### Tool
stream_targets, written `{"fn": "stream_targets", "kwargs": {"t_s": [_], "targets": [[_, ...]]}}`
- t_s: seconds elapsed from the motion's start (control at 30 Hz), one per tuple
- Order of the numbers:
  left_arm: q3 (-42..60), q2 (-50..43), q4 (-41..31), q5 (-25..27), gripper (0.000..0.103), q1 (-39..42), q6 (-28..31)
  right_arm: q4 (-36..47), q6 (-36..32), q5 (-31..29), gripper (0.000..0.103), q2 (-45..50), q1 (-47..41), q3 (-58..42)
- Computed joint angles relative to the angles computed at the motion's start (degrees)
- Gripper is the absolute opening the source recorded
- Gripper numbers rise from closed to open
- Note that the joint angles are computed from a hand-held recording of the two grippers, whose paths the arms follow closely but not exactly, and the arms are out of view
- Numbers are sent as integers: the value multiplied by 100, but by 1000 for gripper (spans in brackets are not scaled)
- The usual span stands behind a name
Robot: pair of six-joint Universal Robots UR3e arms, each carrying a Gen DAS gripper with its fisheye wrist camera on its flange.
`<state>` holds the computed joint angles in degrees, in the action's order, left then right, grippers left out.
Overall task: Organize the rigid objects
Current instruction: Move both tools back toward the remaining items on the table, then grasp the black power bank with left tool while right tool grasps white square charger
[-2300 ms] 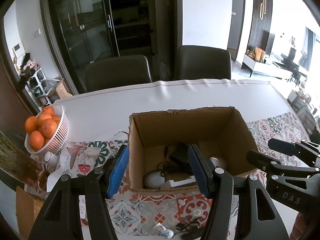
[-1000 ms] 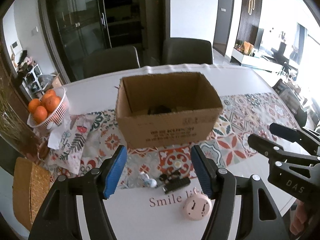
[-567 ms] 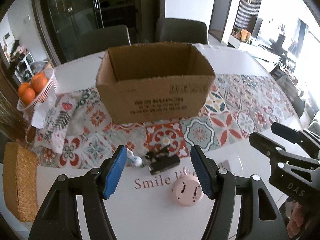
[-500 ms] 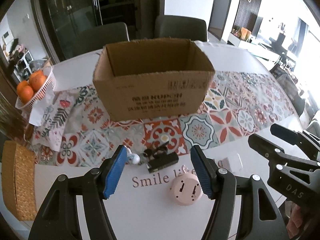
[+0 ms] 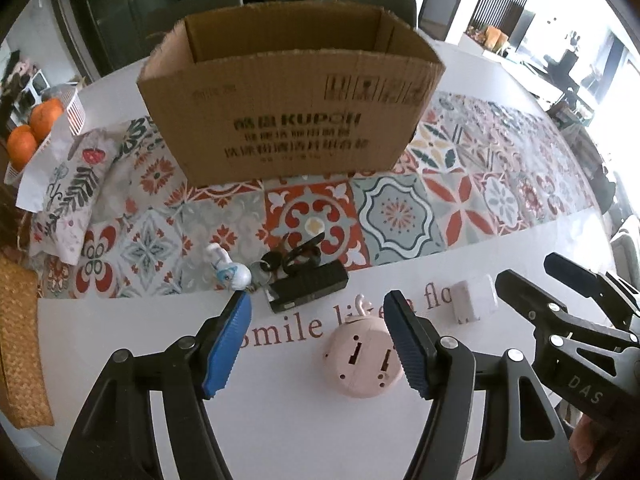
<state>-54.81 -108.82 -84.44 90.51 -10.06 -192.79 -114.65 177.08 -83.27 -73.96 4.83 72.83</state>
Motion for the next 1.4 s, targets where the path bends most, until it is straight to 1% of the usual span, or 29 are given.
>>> {"fn": "stream_targets", "kwargs": {"t_s": [0.07, 0.2, 0.4, 0.63, 1.0, 1.4], "targets": [[-42, -54, -1, -20, 68, 21, -22, 38, 12, 10, 70, 71, -5, 0], [-96, -149, -76, -317, 69, 154, -71, 147, 105, -20, 74, 311, 0, -104], [-5, -416, -81, -530, 70, 221, -252, 219, 234, -40, 74, 577, -15, -251], [301, -775, -151, -372, 70, 159, -506, 306, 343, -19, 74, 825, -93, -362], [149, -964, 153, -119, 71, 105, -833, 352, 397, -140, 74, 1108, -76, -469], [246, -1107, 279, 71, 75, 96, -870, 349, 447, -101, 74, 1326, -100, -438]]}}
